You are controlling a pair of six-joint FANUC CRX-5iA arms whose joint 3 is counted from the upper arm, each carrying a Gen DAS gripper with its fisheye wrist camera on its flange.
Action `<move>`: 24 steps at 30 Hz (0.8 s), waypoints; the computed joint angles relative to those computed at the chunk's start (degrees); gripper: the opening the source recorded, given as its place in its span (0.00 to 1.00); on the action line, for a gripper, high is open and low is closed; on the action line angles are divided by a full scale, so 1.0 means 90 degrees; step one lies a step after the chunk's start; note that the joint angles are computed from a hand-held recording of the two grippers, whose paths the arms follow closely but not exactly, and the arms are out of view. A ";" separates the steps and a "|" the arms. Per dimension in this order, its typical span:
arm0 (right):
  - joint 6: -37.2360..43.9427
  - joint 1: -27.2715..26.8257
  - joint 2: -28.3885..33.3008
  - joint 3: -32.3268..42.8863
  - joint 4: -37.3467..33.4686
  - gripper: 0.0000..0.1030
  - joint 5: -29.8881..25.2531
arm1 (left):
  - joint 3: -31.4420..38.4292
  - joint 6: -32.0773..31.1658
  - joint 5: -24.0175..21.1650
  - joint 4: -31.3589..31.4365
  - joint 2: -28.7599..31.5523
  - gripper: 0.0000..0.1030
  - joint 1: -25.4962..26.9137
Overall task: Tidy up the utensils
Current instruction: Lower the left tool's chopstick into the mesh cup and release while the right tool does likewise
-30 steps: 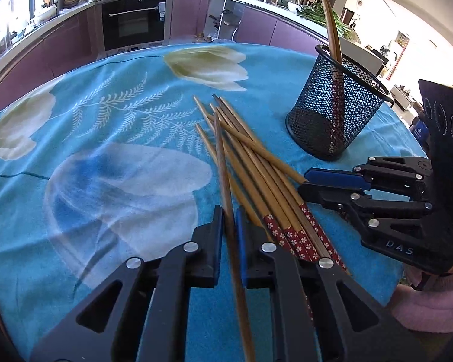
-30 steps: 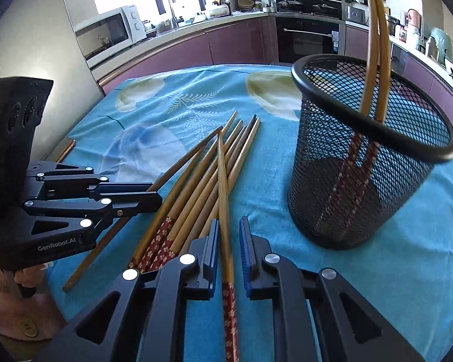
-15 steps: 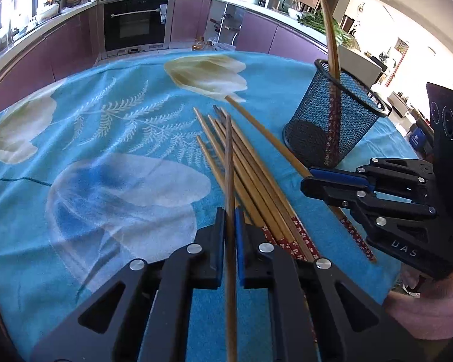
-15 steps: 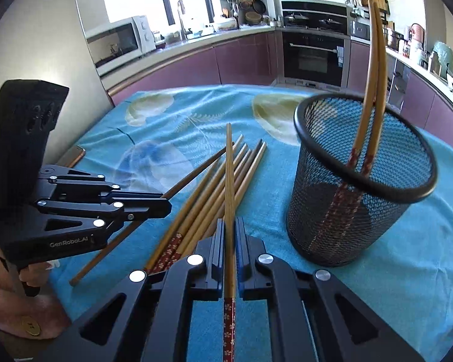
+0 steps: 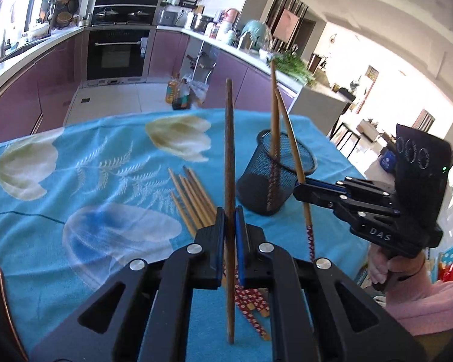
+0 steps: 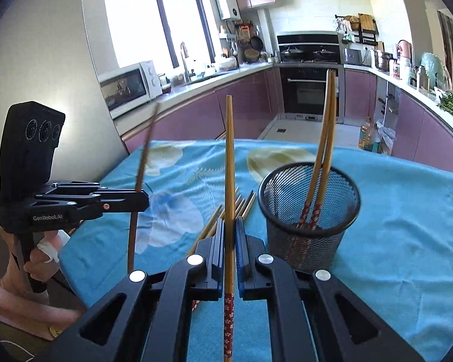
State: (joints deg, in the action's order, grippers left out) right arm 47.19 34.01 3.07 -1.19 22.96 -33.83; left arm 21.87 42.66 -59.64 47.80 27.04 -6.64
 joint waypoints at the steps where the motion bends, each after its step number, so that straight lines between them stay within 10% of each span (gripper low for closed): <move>1: -0.0096 -0.0002 -0.0048 -0.0062 0.0089 0.06 0.0061 | -0.0033 -0.0067 -0.0048 0.0152 -0.0026 0.07 0.0021; 24: -0.2998 -0.0963 -0.0256 -0.0819 0.3447 0.06 0.1624 | 0.1291 -0.0465 0.0221 0.1760 0.0603 0.07 -0.0418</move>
